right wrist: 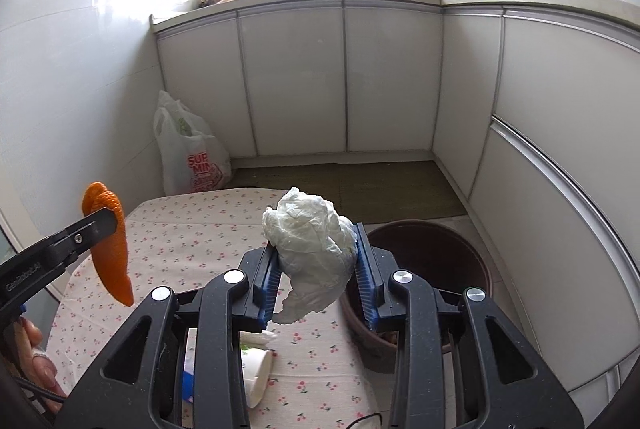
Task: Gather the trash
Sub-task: 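Carry the tissue over the bin and open the right gripper while the left gripper carries the peel, then lower the orange peel into the bin and open the left gripper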
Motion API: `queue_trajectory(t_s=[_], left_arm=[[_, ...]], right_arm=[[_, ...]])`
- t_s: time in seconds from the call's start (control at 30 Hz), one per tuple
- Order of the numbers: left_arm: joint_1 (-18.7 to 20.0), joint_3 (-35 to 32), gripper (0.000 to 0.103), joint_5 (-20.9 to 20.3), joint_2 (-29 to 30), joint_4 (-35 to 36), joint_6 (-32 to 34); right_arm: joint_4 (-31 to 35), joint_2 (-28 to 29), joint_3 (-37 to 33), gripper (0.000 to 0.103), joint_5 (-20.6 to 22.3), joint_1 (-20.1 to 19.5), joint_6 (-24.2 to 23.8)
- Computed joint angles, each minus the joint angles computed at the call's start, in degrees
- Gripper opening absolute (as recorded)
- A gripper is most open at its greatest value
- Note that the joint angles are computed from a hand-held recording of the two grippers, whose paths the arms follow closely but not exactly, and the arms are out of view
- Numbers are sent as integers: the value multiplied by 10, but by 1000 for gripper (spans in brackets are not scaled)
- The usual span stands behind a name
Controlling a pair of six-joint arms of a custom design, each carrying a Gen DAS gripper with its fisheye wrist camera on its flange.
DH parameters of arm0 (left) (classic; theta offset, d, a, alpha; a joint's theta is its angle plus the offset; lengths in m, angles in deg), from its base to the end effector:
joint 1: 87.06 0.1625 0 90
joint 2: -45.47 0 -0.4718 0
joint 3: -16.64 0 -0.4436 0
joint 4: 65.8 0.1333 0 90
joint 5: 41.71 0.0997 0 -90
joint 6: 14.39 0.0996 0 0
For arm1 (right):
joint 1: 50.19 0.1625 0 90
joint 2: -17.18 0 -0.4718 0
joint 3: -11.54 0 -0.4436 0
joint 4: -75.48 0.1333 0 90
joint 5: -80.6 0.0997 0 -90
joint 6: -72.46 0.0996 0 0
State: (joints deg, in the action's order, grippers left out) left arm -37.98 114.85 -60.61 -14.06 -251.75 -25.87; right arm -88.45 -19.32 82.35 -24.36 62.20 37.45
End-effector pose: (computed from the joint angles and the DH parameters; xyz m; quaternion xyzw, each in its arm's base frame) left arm -0.2647 -0.6527 0.3583 -0.0880 0.7615 -0.5751 0.2857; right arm 0.4361 -0.7762 0.1826 0.4093 -0.8394 0.3205 0.1587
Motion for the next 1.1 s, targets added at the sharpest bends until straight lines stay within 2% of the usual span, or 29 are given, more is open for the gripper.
queue_trajectory(t_s=[0.33, 0.5, 0.87, 0.93, 1.0, 1.07, 1.1], left_arm=[[17, -63, 29, -50, 46, 24, 19], [24, -89, 29, -72, 66, 45, 22], [47, -167, 29, -106, 118, 92, 48], [51, -185, 29, -116, 129, 106, 48], [56, -206, 29, -127, 144, 123, 46], [58, -225, 29, -134, 157, 134, 49], [60, -237, 29, -138, 165, 141, 52]], right_arm=[[0, 36, -69, 32, -50, -19, 7], [27, 70, -132, 32, -78, -34, 32], [77, 147, -262, 33, -129, -57, 53], [87, 158, -282, 40, -138, -60, 59], [85, 164, -290, 72, -148, -63, 65], [75, 165, -294, 78, -159, -67, 74], [76, 164, -294, 86, -165, -68, 81]])
